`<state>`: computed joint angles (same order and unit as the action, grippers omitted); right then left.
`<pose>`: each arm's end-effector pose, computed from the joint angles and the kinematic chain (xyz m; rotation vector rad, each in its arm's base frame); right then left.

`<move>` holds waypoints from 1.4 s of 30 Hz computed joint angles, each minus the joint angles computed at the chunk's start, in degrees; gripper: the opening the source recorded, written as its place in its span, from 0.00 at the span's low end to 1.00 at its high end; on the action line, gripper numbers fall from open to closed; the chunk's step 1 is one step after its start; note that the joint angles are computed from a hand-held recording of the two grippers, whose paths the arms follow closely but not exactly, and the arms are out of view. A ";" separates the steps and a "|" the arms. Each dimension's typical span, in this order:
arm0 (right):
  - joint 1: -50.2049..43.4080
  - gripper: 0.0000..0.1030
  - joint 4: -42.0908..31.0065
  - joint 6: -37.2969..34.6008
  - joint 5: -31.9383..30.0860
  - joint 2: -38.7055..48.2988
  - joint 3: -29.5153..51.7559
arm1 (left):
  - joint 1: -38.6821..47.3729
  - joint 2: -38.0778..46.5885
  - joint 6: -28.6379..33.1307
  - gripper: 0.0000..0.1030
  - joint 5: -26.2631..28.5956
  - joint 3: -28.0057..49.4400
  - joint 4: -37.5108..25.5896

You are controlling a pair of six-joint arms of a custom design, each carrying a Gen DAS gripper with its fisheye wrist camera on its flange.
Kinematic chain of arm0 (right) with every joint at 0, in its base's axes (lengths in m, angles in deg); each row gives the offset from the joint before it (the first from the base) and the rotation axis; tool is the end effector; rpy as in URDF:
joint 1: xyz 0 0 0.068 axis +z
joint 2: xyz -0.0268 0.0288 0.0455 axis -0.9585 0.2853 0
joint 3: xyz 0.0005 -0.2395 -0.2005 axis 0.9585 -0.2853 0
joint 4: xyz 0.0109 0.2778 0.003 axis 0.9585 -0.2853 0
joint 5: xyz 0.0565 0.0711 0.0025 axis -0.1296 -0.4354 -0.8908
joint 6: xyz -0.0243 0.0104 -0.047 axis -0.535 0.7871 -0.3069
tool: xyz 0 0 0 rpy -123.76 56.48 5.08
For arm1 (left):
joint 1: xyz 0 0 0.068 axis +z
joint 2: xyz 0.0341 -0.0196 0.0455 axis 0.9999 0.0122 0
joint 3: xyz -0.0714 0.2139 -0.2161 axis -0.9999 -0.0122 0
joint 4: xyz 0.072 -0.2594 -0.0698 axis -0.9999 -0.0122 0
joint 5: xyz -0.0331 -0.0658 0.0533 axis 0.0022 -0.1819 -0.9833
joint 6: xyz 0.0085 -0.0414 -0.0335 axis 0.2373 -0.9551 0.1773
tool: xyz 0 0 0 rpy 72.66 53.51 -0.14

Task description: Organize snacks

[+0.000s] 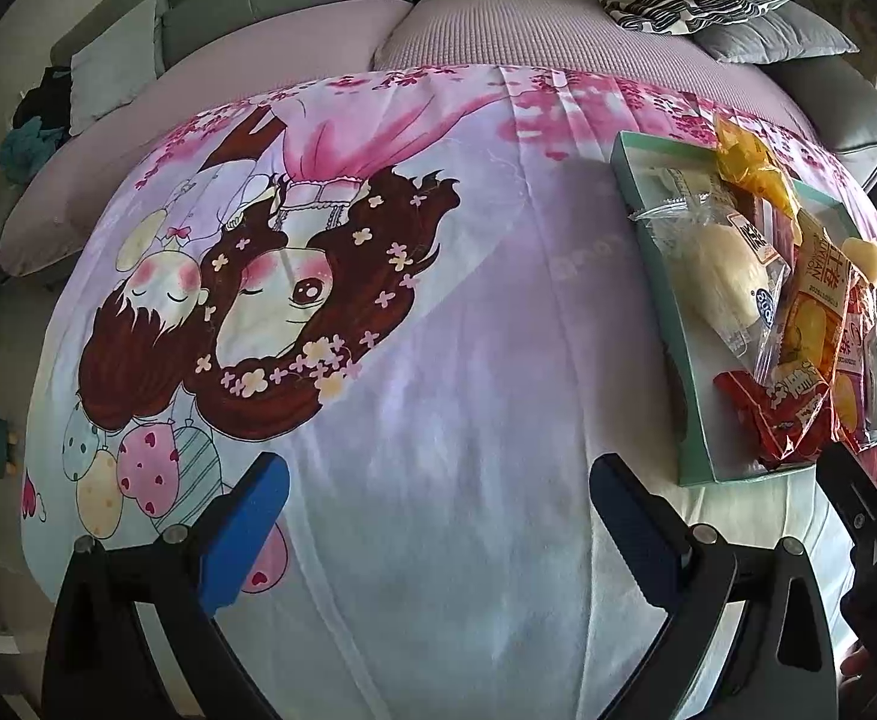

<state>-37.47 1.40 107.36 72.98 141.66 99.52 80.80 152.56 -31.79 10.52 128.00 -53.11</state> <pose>0.2659 0.1740 0.1364 0.5986 2.4893 -0.0275 0.3575 -0.0519 0.1316 0.3299 2.7223 0.0473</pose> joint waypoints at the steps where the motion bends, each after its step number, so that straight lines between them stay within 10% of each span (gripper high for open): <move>1: 0.01 1.00 -0.07 -0.02 -0.02 0.05 0.06 | 0.01 0.01 0.03 0.97 -0.01 -0.01 0.05; 42: -0.18 1.00 -0.35 -0.07 -0.45 0.27 0.09 | 0.12 -1.95 0.62 0.97 0.19 -2.22 3.27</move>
<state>-37.65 1.05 107.30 72.53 141.93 99.61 80.92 150.61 -31.17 10.71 125.78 -49.84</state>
